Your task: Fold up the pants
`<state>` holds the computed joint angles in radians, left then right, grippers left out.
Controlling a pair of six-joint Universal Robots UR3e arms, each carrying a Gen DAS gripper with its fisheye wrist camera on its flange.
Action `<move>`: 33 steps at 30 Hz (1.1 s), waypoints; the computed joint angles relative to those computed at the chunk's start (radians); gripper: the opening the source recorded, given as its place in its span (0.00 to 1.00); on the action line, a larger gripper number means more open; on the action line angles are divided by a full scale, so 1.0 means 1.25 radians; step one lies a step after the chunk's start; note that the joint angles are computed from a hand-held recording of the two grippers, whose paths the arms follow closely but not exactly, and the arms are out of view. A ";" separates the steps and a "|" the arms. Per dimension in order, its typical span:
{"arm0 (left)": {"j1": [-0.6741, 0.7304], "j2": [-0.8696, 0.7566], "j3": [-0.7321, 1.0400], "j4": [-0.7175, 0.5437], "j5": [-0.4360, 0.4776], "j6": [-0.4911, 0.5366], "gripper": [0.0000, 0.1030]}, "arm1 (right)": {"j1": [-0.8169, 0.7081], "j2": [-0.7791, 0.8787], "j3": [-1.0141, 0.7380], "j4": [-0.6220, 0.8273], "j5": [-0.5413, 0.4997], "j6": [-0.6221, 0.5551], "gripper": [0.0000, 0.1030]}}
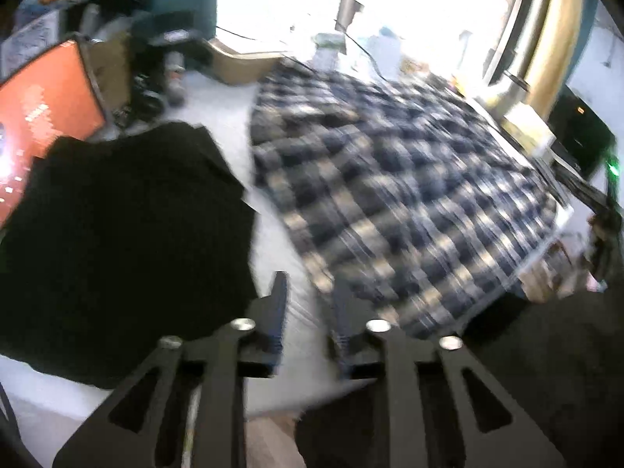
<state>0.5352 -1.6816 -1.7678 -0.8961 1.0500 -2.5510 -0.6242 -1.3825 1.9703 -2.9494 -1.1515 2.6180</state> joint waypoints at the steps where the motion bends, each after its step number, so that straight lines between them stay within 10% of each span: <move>1: 0.000 -0.011 0.008 0.016 -0.002 -0.019 0.40 | -0.002 0.000 0.000 0.001 0.000 -0.001 0.41; 4: -0.007 -0.023 0.020 0.020 -0.016 -0.019 0.41 | -0.009 -0.007 0.016 -0.006 0.012 -0.010 0.65; 17: -0.019 0.144 -0.180 -0.058 0.048 0.146 0.41 | -0.042 -0.035 0.086 -0.017 0.001 -0.053 0.65; 23: -0.097 0.083 -0.184 0.098 0.190 0.120 0.43 | -0.024 -0.021 0.090 -0.026 0.006 -0.051 0.65; 29: -0.109 0.066 -0.223 0.226 0.167 0.150 0.43 | -0.024 -0.010 0.101 -0.031 -0.009 -0.071 0.65; 33: -0.114 0.017 -0.205 0.260 0.107 0.116 0.22 | -0.043 -0.016 0.119 -0.033 0.000 -0.093 0.65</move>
<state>0.3926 -1.6604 -2.0246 -0.5711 1.1834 -2.4055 -0.6784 -1.4021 2.1194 -2.9909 -1.1512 2.5023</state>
